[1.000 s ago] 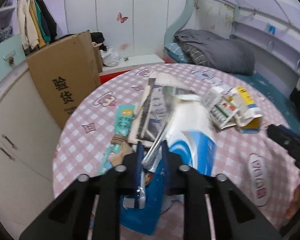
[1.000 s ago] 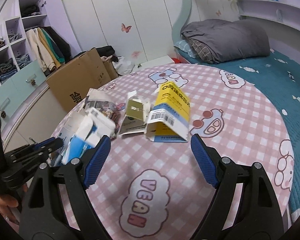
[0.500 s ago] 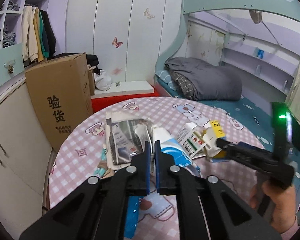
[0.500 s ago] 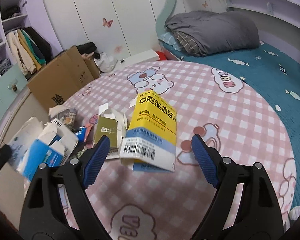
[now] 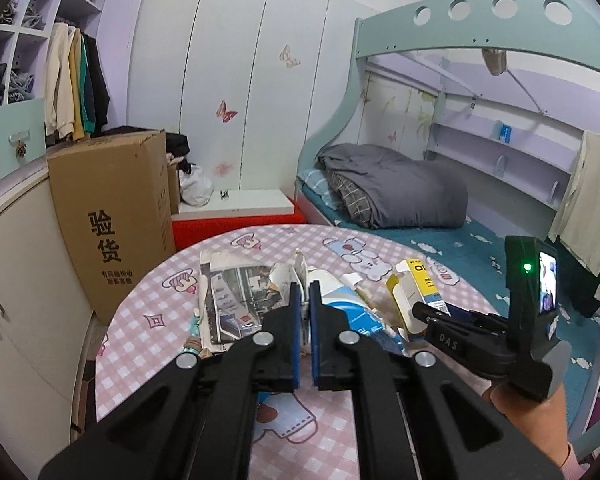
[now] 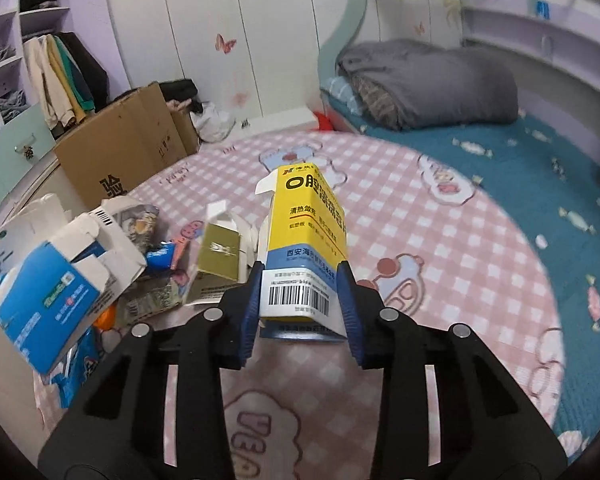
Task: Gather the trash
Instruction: 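Grasp the blue-white packet with the left gripper while the right gripper grasps the yellow milk carton, then carry both items over the wastebasket and open the left gripper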
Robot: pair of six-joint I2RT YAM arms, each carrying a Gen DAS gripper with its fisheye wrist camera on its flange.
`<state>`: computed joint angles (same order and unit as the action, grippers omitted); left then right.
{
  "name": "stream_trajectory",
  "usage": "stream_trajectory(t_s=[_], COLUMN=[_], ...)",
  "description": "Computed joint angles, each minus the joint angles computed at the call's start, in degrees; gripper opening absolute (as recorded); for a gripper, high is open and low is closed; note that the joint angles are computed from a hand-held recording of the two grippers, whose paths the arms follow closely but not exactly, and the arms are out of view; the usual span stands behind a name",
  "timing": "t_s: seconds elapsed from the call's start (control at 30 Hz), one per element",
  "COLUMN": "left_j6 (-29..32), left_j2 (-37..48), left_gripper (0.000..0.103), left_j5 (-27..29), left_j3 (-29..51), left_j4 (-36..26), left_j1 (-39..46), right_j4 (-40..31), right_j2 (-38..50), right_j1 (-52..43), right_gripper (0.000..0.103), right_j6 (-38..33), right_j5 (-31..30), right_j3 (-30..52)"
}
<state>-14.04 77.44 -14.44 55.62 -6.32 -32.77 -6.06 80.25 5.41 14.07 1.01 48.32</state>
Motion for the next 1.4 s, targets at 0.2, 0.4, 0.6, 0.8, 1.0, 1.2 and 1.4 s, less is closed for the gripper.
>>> stream_trajectory(t_s=[0.2,0.4,0.6,0.8,1.0,1.2,1.4], left_j6=[0.23,-0.65,-0.78,1.1,6.63,17.07,25.2], left_j2=[-7.4,-17.14,-29.38,-40.98,-47.16,-45.89,-35.91], left_gripper=[0.004,0.004,0.004,0.004,0.004,0.004,0.004], left_j5=[-3.04,-5.07,-5.86,1.05,15.13,39.72,48.95], left_j3=[-3.81,-7.81,-12.08,-15.08,-17.38,-20.08,-22.34], left_j4=[-0.96,-4.79,-10.73,-17.67,-22.83,-24.78,-20.99], left_j1=[-2.02,-1.51,2.13,14.79,37.47,70.56,87.82], right_j4=[-2.49,-5.63,-6.98,-6.25,-4.31,-3.4,-4.14], right_j2=[-11.5,-18.79,-18.48,-12.3,-2.33,10.04,22.84], right_j1=[6.38,18.48,30.48,43.03,51.46,56.68,60.32], right_gripper=[0.035,0.035,0.035,0.035,0.035,0.035,0.035], right_j6=[-0.07,0.92,2.58,3.93,4.14,4.11,3.94], right_j5=[4.52,11.22,17.58,23.97,25.84,24.56,22.53], right_j3=[-3.58,-4.17,-2.05,2.22,8.65,17.33,27.64])
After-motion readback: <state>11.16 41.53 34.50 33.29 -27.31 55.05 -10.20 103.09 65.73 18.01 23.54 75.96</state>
